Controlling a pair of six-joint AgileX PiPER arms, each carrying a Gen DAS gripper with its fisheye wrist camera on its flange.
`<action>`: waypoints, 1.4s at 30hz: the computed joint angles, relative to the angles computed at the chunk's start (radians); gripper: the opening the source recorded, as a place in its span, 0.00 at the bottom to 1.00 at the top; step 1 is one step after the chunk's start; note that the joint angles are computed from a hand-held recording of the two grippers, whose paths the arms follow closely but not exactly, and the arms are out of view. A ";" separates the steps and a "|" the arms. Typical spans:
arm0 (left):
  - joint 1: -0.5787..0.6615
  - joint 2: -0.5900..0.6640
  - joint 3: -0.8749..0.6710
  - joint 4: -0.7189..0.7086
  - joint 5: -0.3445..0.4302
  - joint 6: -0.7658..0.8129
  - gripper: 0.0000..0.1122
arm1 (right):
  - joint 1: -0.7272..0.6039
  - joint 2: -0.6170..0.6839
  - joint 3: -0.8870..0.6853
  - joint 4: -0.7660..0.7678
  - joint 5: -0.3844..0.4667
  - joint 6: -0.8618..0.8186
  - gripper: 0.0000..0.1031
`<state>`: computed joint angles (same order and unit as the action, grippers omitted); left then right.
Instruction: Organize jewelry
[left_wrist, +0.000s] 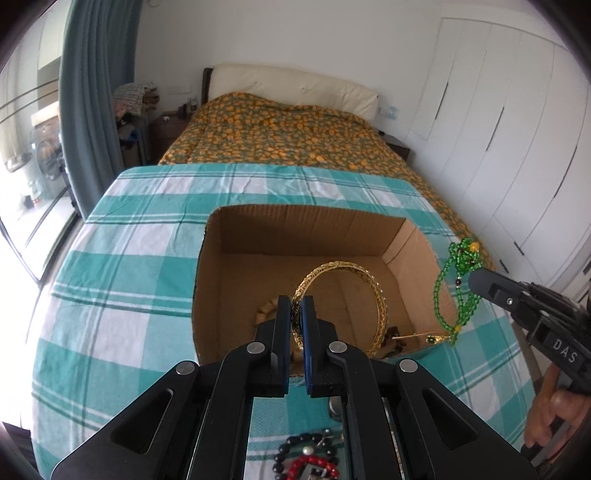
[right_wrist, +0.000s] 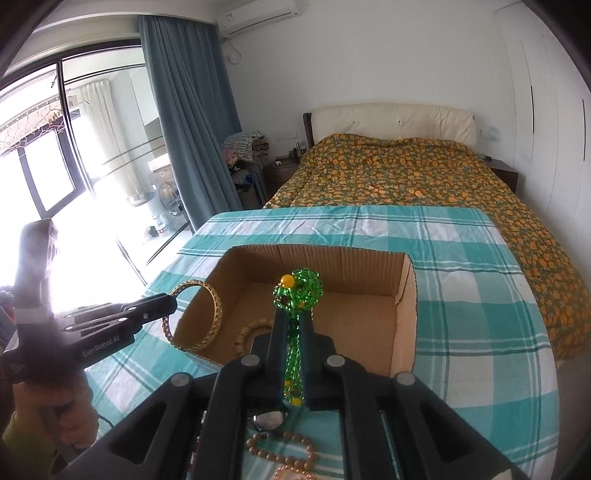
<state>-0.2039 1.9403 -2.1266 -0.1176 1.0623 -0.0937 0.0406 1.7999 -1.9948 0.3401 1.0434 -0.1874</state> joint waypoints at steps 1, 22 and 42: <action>-0.005 0.032 -0.031 0.008 0.012 -0.004 0.03 | 0.002 0.035 -0.023 -0.007 0.002 0.005 0.06; -0.043 -0.211 0.389 0.174 -0.219 -0.138 0.76 | 0.003 -0.158 0.272 -0.062 -0.195 -0.009 0.47; -0.359 -0.825 1.243 0.528 -0.250 -0.630 0.82 | 0.104 -0.946 1.193 -0.344 -0.266 0.267 0.48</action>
